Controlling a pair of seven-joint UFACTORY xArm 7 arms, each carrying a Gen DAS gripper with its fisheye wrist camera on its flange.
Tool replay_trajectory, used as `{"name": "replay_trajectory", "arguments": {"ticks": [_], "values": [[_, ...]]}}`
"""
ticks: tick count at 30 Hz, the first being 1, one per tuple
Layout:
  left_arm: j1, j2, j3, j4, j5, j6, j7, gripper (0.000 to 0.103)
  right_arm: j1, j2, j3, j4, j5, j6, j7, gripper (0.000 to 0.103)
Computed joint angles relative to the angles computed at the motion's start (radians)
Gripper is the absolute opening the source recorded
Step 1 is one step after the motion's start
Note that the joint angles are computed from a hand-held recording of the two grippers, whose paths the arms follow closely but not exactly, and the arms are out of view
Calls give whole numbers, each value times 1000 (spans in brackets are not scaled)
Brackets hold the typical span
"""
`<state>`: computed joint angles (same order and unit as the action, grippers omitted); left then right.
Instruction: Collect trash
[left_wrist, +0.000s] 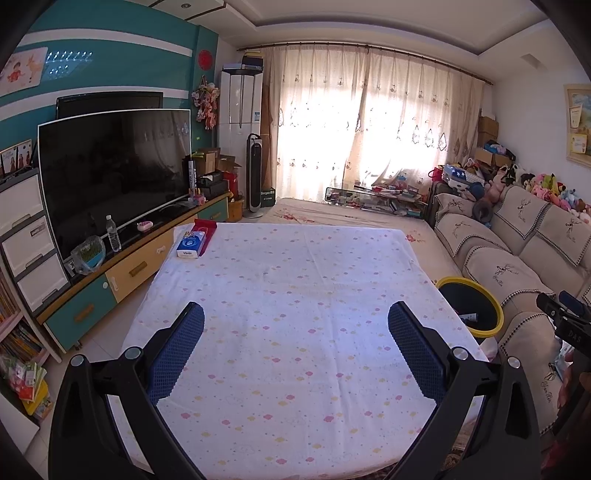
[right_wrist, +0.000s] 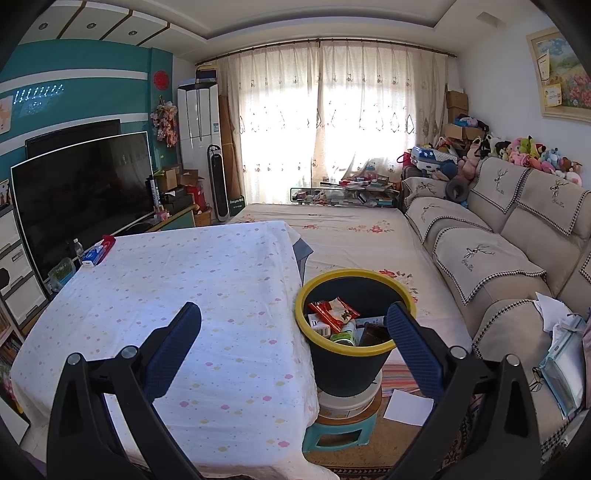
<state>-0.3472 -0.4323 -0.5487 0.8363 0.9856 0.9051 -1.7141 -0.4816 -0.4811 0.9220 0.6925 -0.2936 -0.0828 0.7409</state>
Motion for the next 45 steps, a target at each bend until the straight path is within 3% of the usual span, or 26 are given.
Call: {"name": "replay_trajectory", "arguments": {"ticks": [45], "values": [[-8,17,22,-3,12,-21,-4,98,-61,17,67,2,18,-24,-6,96]]}}
